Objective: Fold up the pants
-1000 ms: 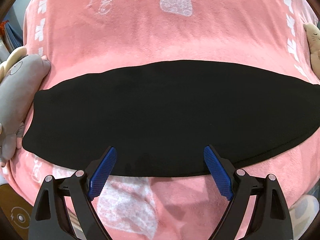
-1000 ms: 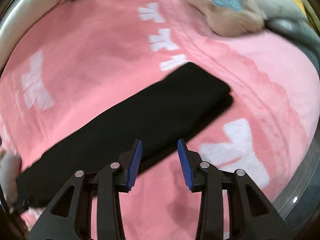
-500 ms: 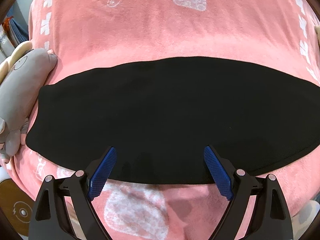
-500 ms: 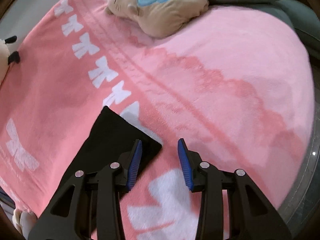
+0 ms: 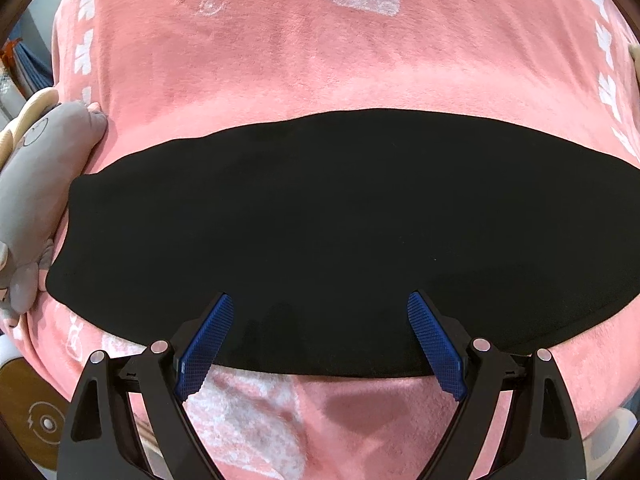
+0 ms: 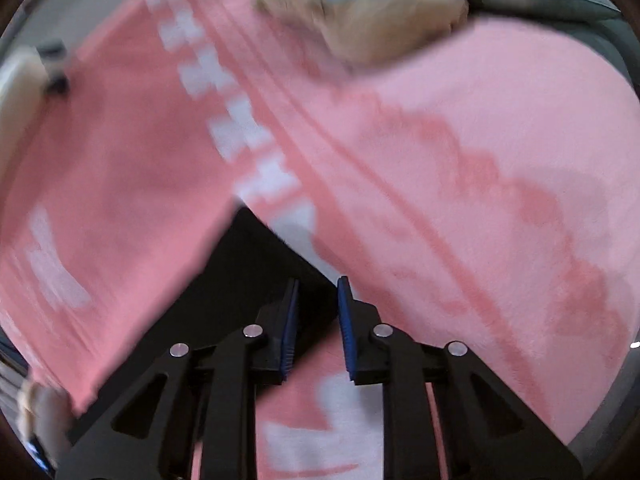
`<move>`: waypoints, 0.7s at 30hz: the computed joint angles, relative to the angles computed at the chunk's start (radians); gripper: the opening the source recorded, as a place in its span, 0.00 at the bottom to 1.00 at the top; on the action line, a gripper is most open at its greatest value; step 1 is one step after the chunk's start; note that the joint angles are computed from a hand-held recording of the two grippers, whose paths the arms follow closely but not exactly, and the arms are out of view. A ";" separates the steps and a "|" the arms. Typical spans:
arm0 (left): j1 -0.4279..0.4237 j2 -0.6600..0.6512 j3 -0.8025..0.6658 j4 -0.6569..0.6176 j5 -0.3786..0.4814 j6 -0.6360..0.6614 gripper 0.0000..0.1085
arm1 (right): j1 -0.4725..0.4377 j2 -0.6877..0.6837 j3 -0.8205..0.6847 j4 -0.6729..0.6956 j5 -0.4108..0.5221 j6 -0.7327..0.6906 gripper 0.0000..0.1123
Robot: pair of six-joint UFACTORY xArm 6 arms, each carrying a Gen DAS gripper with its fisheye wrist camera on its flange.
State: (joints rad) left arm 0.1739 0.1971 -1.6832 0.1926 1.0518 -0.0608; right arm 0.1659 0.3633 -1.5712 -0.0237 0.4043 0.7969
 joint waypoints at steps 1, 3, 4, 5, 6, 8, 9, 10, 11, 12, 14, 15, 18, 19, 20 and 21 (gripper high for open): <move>0.002 0.000 -0.003 -0.010 0.005 0.001 0.80 | 0.000 0.001 0.001 0.046 0.003 -0.022 0.26; 0.016 -0.003 -0.009 -0.053 0.012 0.013 0.80 | 0.005 -0.044 0.081 0.083 -0.103 -0.010 0.39; 0.024 -0.008 -0.007 -0.077 0.013 0.015 0.80 | 0.006 -0.067 0.111 0.039 -0.142 0.039 0.57; 0.041 -0.010 -0.013 -0.118 0.016 0.019 0.80 | 0.005 -0.083 0.132 -0.031 -0.166 0.102 0.72; 0.054 -0.011 -0.018 -0.145 0.021 0.014 0.80 | 0.006 -0.091 0.141 -0.060 -0.179 0.124 0.75; 0.087 -0.002 -0.040 -0.205 0.037 0.006 0.80 | 0.010 -0.079 0.119 -0.035 -0.159 0.092 0.75; 0.109 0.006 -0.055 -0.237 0.047 -0.006 0.80 | 0.011 -0.063 0.095 -0.020 -0.131 0.079 0.75; 0.126 0.013 -0.070 -0.254 0.059 -0.017 0.80 | 0.013 -0.047 0.077 0.014 -0.122 0.051 0.75; 0.141 0.022 -0.086 -0.268 0.072 -0.027 0.80 | 0.016 -0.020 0.044 0.054 -0.103 0.019 0.73; 0.161 0.031 -0.105 -0.284 0.089 -0.041 0.80 | 0.017 -0.014 0.035 0.060 -0.090 0.012 0.71; 0.193 0.035 -0.120 -0.295 0.099 -0.061 0.80 | 0.020 0.011 0.003 0.031 -0.079 0.034 0.50; 0.200 0.029 -0.115 -0.289 0.093 -0.067 0.80 | 0.021 0.021 -0.018 -0.014 -0.051 0.074 0.44; 0.224 0.016 -0.100 -0.250 0.068 -0.081 0.80 | 0.034 0.015 -0.023 -0.028 -0.077 0.133 0.19; 0.231 0.013 -0.096 -0.246 0.064 -0.080 0.80 | 0.046 0.006 -0.030 -0.062 -0.093 0.157 0.19; 0.239 0.011 -0.095 -0.244 0.061 -0.080 0.80 | 0.057 0.004 -0.048 -0.082 -0.093 0.155 0.18; 0.244 0.017 -0.102 -0.246 0.061 -0.078 0.80 | 0.076 0.007 -0.081 -0.109 -0.086 0.149 0.18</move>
